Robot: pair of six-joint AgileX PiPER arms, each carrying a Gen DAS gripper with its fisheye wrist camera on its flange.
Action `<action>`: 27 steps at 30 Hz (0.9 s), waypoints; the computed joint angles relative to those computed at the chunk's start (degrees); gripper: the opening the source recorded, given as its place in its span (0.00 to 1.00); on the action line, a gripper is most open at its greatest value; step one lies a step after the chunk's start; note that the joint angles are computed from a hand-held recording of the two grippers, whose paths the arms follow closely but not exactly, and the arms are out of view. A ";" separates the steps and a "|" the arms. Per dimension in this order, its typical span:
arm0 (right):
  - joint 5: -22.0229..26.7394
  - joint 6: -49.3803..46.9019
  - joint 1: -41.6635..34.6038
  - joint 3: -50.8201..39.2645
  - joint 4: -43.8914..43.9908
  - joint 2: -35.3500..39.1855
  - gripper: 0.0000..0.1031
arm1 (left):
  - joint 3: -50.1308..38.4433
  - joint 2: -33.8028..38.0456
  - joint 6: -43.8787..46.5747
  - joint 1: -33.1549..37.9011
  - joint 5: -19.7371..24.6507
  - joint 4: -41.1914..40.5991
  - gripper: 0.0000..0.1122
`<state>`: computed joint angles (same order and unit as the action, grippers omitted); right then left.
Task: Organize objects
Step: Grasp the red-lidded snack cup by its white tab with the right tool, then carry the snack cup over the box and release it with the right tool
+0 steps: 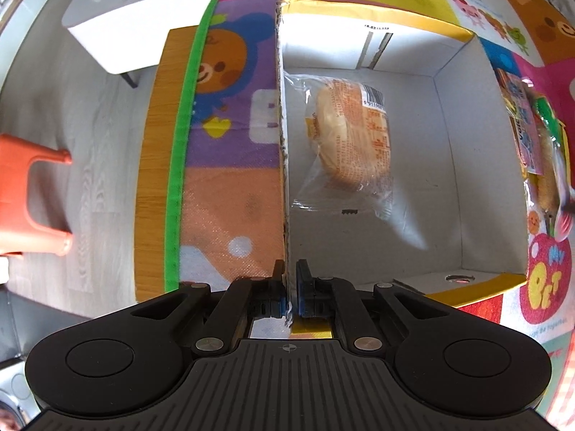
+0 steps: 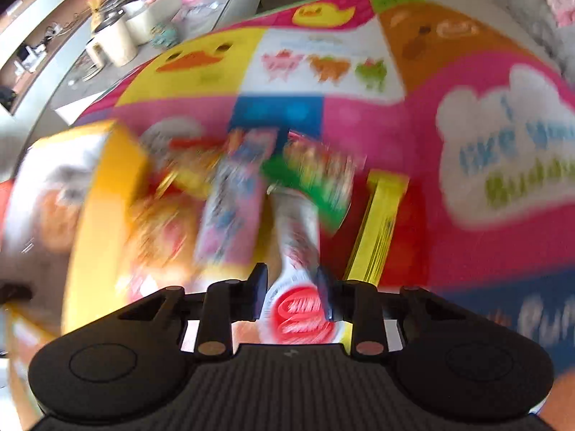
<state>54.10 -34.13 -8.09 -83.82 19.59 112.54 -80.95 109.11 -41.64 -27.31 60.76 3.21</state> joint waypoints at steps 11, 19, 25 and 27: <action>-10.46 -26.69 -0.25 16.66 2.85 -12.48 0.66 | 1.92 -1.98 -2.06 -1.27 -1.20 1.23 0.07; -15.25 -44.47 2.31 17.34 -0.40 -6.91 0.73 | 1.61 -2.00 -2.94 -1.73 -0.49 1.96 0.07; -11.34 -30.03 2.07 14.08 -6.04 -6.04 0.59 | 0.26 -1.22 -3.15 -2.67 1.28 2.59 0.07; -7.08 -27.27 0.80 13.44 -5.63 -8.09 0.59 | -0.35 -0.99 -3.19 -3.07 1.94 3.04 0.07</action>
